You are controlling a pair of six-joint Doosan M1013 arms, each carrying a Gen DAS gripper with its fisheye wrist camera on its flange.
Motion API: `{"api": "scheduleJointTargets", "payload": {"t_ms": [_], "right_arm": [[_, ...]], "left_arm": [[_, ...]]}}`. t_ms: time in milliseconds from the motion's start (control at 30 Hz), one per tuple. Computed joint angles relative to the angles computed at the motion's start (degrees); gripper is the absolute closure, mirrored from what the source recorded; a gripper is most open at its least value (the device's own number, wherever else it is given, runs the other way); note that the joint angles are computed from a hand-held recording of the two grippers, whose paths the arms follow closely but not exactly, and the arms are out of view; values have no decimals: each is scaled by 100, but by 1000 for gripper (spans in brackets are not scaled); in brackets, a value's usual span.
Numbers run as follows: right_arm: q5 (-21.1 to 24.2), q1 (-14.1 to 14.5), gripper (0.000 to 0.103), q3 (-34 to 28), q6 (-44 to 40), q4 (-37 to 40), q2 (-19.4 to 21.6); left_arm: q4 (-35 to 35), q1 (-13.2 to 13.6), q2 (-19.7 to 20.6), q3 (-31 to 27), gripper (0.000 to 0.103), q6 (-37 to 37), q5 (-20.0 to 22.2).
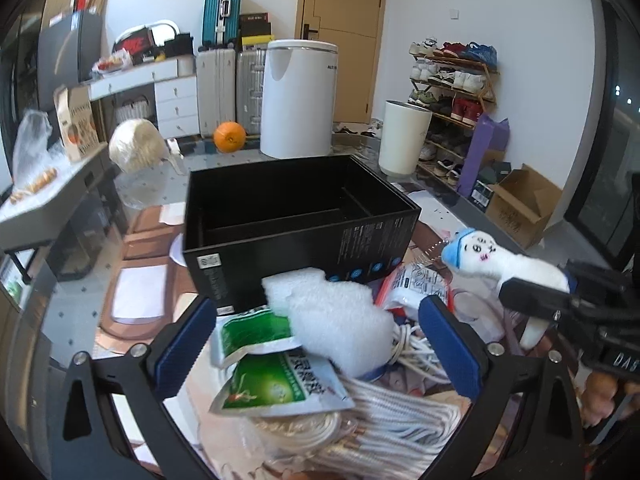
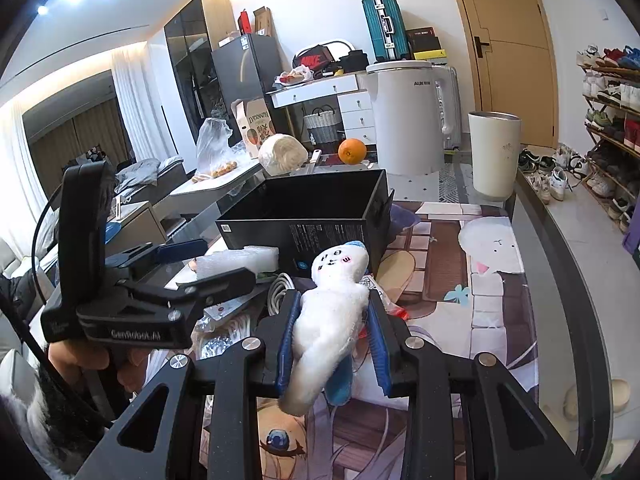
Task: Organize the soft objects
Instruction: 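Lift the plush doll with the right tool while the left tool grasps the white foam block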
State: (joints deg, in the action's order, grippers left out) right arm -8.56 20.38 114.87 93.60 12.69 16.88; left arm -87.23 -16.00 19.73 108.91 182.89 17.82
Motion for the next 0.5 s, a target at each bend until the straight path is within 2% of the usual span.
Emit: {"api": "scheduleJointTargets", "payload": {"t_ms": [67,133,200,233,300,500], "right_arm": [[8,-3,71,-7,-24,13,3],[12,-1,71,-17,-192,161,11],[23,-3,71,-31,-227,179,22],[32,-3,71,-37,-252,202,24],[33,-2,71,-41,-293,226,25],[11,29,71,-69,-531,400,21]], "left_arm": [[234,-23,27,-34,17,-184,-32],[697,-57,69,-86,33,-591,-108],[1109,-55,120,-144,58,-986,-36],[1108,-58,125,-145,60,-986,-12],[551,-53,88,-64,63,-357,14],[-401,53,-79,111,64,708,258]]}}
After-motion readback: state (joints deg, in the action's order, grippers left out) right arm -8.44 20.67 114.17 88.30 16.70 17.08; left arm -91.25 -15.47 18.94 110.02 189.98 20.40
